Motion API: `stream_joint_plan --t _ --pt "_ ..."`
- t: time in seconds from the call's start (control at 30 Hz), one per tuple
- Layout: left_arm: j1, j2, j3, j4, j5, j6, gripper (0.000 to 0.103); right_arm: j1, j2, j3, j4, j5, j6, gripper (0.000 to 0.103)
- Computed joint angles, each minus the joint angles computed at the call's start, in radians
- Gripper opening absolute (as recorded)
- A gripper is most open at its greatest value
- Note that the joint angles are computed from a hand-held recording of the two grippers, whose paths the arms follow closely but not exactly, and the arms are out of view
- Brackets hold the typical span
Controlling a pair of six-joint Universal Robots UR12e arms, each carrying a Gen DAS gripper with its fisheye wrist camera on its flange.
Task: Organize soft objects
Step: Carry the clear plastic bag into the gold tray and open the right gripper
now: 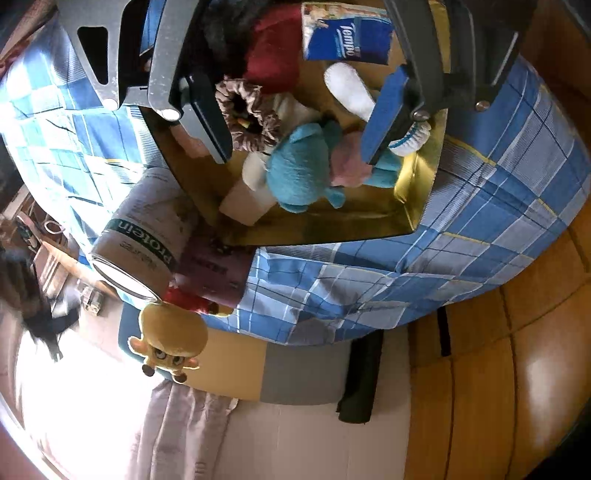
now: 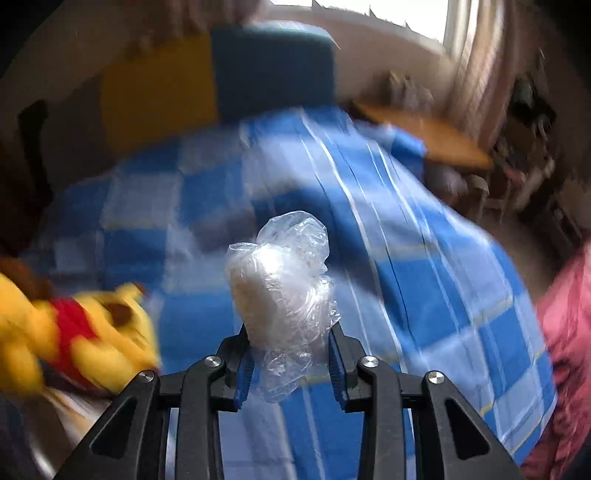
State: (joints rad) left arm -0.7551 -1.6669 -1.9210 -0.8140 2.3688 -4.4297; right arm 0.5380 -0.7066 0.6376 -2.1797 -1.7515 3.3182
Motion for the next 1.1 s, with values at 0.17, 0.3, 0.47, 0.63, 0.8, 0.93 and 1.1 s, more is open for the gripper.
stream_joint_plan --t 0.17,0.3,0.47,0.63,0.8,0.93,1.1 --pt "0.01 0.012 -0.018 0.006 -0.019 -0.019 0.073 0.061 0.132 -0.341 -0.008 0.021 -0.133 0.034" --pt "0.013 0.016 -0.028 0.009 -0.03 -0.033 0.073 0.107 0.207 -0.519 -0.039 0.081 -0.253 0.034" --pt "0.013 0.022 -0.033 -0.013 -0.029 -0.068 0.075 0.155 0.053 -0.207 -0.228 0.273 -0.446 0.034" --pt "0.007 0.052 -0.042 -0.107 0.002 -0.169 0.077 0.206 -0.057 0.049 -0.133 0.412 -0.638 0.034" --pt "-0.006 0.103 -0.053 -0.298 0.037 -0.362 0.08 0.235 -0.104 0.242 0.009 0.467 -0.728 0.034" --pt "-0.01 0.134 -0.064 -0.428 0.032 -0.504 0.083 0.242 -0.133 0.355 0.051 0.551 -0.726 0.034" --pt "-0.018 0.144 -0.065 -0.484 0.025 -0.565 0.089 0.261 -0.149 0.453 0.028 0.562 -0.705 0.034"
